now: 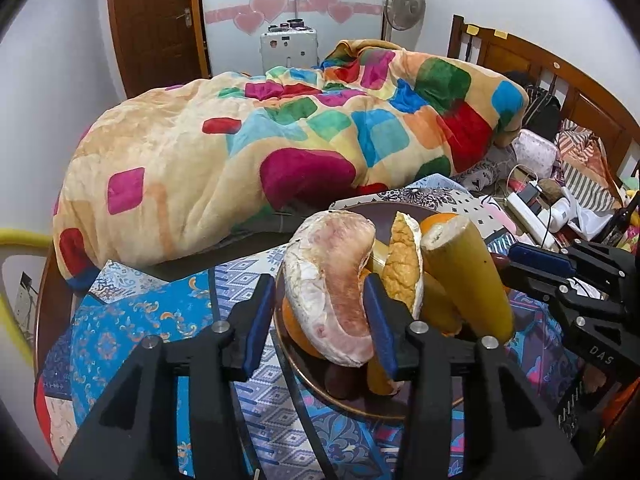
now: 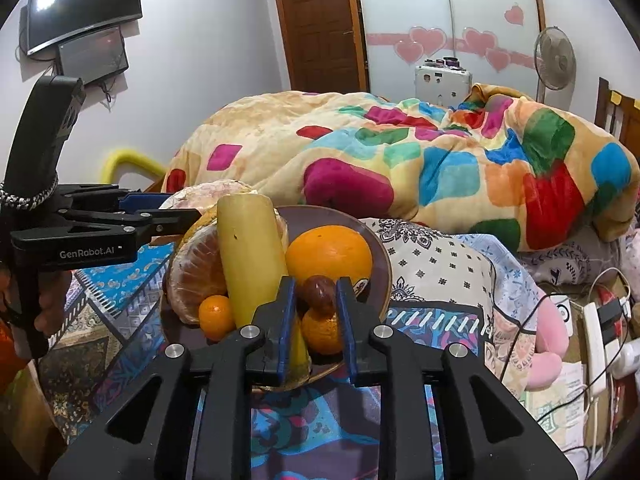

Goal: Organize fruits

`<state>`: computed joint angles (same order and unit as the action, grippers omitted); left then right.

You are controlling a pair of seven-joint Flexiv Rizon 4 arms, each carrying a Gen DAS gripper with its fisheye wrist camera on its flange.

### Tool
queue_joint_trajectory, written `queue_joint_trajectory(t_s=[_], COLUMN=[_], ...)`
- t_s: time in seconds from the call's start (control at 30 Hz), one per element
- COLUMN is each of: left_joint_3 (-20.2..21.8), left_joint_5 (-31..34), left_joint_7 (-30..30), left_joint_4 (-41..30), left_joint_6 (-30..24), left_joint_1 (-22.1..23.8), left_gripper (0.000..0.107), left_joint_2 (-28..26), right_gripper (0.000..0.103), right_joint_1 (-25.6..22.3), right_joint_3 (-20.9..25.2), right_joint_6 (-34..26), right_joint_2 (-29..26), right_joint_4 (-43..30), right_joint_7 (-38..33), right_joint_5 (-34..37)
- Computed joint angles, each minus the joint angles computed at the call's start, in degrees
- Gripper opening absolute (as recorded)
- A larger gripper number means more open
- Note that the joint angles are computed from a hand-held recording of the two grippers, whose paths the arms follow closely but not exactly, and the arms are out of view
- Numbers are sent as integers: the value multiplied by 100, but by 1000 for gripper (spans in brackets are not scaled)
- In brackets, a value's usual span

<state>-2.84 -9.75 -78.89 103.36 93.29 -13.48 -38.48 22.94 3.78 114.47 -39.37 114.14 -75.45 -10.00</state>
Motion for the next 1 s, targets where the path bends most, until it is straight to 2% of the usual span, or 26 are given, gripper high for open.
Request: queue_joint_trajectory(t_s=[0.1, 0.3, 0.4, 0.47, 0.63, 0.73, 0.83, 0.87, 1.0], left_joint_3=[-308, -349, -374, -361, -445, -232, 100, 133, -11], left_joint_5=[-6, 89, 158, 202, 408, 334, -317, -615, -1184], left_joint_7=[62, 12, -121, -255, -699, -843, -507, -364, -128], left_joint_4=[179, 764, 1217, 1564, 2370, 2841, 3307, 3490, 3966], left_joint_6=[110, 600, 1052, 1399, 2171, 2686, 3322, 3568, 4271], left_joint_1=[261, 277, 271, 228, 226, -89, -780, -992, -1278], left_gripper=[48, 48, 48, 48, 48, 48, 54, 55, 59], left_joint_2=[112, 563, 905, 1179, 1819, 2176, 2436, 2535, 2783], right_gripper=[19, 19, 19, 19, 19, 28, 31, 32, 32], right_joint_1=[66, 431, 962, 1157, 2088, 2661, 3369, 3446, 3629], right_joint_3=[-53, -302, -662, -728, -1064, -1129, -1291, -1258, -927], right_joint_6=[80, 215, 353, 466, 851, 1240, 1702, 1787, 2090], right_joint_2=[69, 417, 754, 952, 1645, 2035, 2268, 2313, 2618], right_joint_4=[68, 329, 604, 767, 1285, 1521, 1540, 1528, 1604], right_joint_7=[-19, -152, -407, -584, -1401, -1993, -2802, -2966, -3428], right_joint_5=[91, 494, 1002, 1271, 2440, 3336, 4478, 4668, 5239])
